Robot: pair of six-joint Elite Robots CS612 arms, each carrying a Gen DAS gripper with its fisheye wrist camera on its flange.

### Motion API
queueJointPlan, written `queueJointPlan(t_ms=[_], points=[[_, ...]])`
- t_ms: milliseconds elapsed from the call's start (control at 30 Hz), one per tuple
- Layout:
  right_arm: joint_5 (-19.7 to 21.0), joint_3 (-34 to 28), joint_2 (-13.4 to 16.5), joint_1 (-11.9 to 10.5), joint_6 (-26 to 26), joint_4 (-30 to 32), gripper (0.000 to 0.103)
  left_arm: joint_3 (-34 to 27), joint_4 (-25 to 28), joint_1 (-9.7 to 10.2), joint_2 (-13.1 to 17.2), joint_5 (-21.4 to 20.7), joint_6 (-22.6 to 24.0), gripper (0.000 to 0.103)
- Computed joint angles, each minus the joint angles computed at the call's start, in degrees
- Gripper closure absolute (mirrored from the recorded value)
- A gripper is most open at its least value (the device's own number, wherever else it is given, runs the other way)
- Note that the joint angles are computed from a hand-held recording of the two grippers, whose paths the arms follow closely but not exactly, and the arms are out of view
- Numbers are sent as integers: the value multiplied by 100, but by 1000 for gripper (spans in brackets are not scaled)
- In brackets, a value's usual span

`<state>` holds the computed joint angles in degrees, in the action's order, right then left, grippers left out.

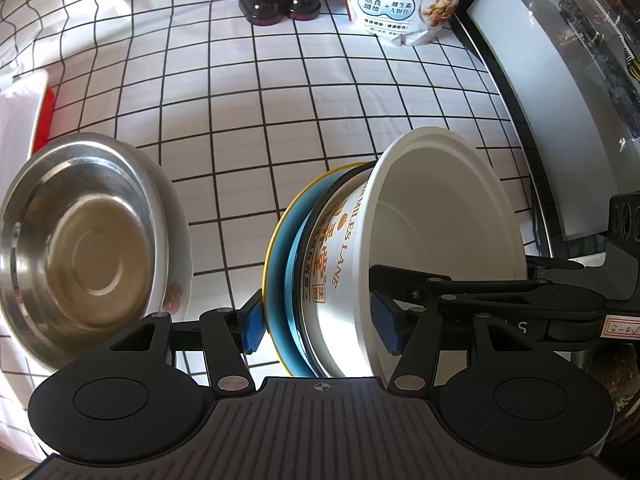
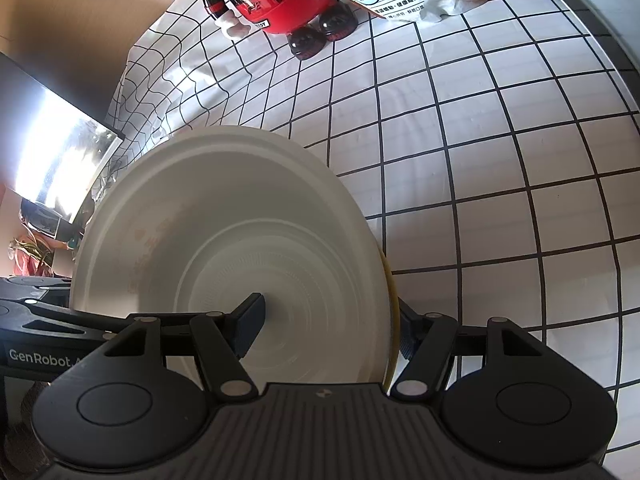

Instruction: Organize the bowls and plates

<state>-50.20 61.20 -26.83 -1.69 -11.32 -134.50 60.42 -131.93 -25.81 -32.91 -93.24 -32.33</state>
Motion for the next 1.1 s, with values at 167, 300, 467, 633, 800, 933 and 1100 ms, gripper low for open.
queueJointPlan(t_ms=[167, 300, 467, 633, 800, 933, 1100], points=[[2, -6, 4, -1, 4, 2, 37, 7, -1, 1, -4, 1, 4, 44], [9, 10, -2, 0, 23, -11, 37, 2, 5, 1, -1, 2, 9, 44], [52, -3, 2, -6, 54, 55, 37, 12, -8, 9, -5, -5, 2, 44], [129, -28, 5, -11, 128, 206, 38, 22, -69, 15, 1, -21, -61, 44], [57, 0, -16, 8, 225, 150, 38, 53, -157, 20, 0, -60, -147, 44], [-13, -23, -23, 22, 270, 198, 38, 78, -224, 31, -2, -103, -187, 44], [-47, -42, -29, 29, 342, 266, 39, 99, -293, 46, 2, -151, -271, 44]])
